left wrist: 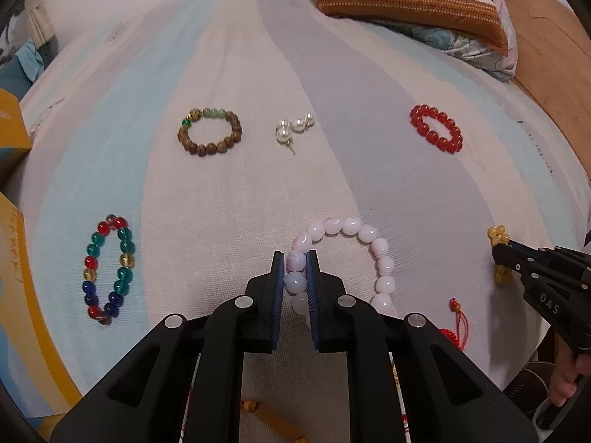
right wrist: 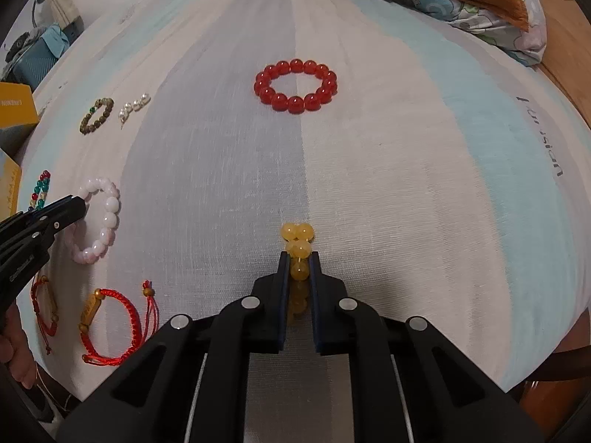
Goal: Organize jewelry
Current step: 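Grasp the yellow beaded bracelet with the right tool while the left tool grasps the pink-white pearl bracelet, then carry the yellow bracelet in the right tool and pearl bracelet in the left tool over the white box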
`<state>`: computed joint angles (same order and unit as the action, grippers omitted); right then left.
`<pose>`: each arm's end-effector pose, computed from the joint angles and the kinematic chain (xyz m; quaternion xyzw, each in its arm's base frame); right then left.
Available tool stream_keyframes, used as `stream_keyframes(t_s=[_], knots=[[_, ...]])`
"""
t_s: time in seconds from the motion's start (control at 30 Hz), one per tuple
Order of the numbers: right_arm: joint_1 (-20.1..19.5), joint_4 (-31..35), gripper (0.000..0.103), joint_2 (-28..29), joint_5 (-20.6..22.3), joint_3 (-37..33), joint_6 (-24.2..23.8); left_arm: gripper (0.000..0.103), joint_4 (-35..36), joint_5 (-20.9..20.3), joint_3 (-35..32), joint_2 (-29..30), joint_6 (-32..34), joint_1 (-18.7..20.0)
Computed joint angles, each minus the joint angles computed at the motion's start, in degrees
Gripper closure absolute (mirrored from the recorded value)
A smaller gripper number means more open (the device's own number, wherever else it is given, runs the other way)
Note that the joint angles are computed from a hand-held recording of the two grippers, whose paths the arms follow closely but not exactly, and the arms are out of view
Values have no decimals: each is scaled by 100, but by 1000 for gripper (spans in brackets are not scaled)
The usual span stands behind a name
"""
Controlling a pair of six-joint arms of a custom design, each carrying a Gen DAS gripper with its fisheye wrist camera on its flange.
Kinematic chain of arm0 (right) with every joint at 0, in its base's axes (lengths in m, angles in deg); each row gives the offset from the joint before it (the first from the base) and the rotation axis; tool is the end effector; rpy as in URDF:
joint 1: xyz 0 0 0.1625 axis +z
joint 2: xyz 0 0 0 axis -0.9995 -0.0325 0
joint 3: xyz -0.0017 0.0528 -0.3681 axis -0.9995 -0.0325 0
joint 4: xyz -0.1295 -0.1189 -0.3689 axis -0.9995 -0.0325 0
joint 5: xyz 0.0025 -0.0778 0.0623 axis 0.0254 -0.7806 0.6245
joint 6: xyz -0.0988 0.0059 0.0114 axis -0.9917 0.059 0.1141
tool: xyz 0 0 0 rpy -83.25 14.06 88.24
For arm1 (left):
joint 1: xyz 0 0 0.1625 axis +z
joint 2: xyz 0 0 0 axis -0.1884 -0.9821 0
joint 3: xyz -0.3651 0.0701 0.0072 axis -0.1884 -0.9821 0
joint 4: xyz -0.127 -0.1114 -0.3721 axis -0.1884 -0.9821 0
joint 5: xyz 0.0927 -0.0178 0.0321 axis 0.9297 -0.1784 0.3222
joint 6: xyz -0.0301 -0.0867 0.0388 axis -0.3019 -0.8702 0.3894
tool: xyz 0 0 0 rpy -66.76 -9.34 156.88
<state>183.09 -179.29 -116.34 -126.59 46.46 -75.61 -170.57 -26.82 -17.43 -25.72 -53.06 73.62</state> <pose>0.1261 -0.7269 0.1286 0.0193 -0.8968 0.2253 0.3803 -0.1821 -0.7816 0.0806 0.2285 0.9077 -0.1803 0.3024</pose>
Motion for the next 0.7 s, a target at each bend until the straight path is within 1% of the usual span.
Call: stream_keyframes(t_s=[0.23,0.37,0.53,0.7], knots=[[13,-310,94,-38,48,23,-82,92,-188,-5,207,-167,42,-20],[40,-595,94,-109,79,193,-153,91,-296,-63,342,-280,69,-44],[36,-849,94,-183,185,248,-299,92,-314,-74,334,-321,40,-97],[87,-948,94,-195,228,218,-399,92,-231,4,316,-385,13,-205]])
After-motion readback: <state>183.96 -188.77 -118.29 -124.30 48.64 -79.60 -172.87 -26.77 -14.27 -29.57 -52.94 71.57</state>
